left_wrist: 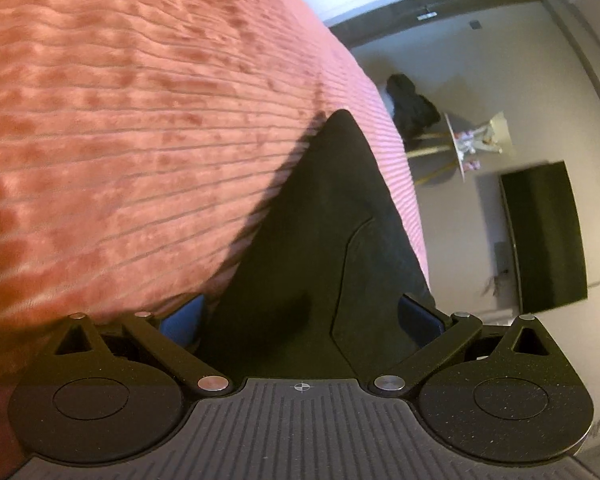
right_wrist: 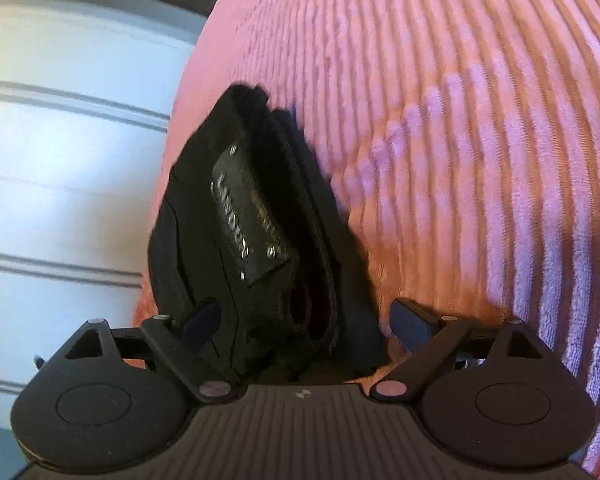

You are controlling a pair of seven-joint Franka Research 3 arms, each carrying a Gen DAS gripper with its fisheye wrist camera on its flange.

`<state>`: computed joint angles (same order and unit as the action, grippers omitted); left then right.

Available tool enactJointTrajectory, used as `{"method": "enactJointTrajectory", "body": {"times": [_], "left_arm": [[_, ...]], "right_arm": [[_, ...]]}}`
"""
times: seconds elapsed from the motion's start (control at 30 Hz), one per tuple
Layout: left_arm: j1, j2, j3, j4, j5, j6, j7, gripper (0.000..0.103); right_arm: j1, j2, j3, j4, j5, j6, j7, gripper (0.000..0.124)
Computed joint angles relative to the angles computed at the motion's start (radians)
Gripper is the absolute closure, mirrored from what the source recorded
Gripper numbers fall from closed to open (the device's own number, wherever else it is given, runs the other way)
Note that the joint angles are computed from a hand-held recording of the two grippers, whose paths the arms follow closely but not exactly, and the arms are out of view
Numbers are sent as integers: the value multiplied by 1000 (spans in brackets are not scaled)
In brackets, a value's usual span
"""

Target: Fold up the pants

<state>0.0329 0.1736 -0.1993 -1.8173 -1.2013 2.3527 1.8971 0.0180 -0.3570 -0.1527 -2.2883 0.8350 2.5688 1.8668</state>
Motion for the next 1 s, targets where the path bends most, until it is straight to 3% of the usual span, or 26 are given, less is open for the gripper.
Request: {"method": "enactJointTrajectory", "body": {"times": [0.13,0.23,0.43,0.57,0.67,0.83,0.93,1.0], "left_arm": [[20,72,-6,82,3,-94,14,0],[38,147,-22,173,30,-159,-11,0],[53,303,-78,374,137,-216,-74,0],[48,394,-120,496,209,-220,-116,0],[36,432,-142,556,270,-208,-154,0],[79,392,-206,490,241,-176,24,0],[64,408,-187,505,247,-181,-30,0],[33,394,-168,507,293,-144,-96,0]], "right_arm": [[30,12,-37,-9,116,43,-80,32],[55,55,-74,35,231,-1,-234,32],[12,153,-56,127,318,-96,-353,32],[-13,204,-35,171,395,-124,-430,37],[-26,220,-6,187,393,-101,-415,41],[-19,190,25,186,306,-67,-414,58],[-14,207,22,200,294,-76,-387,59],[-12,222,35,216,244,-64,-344,59]]}}
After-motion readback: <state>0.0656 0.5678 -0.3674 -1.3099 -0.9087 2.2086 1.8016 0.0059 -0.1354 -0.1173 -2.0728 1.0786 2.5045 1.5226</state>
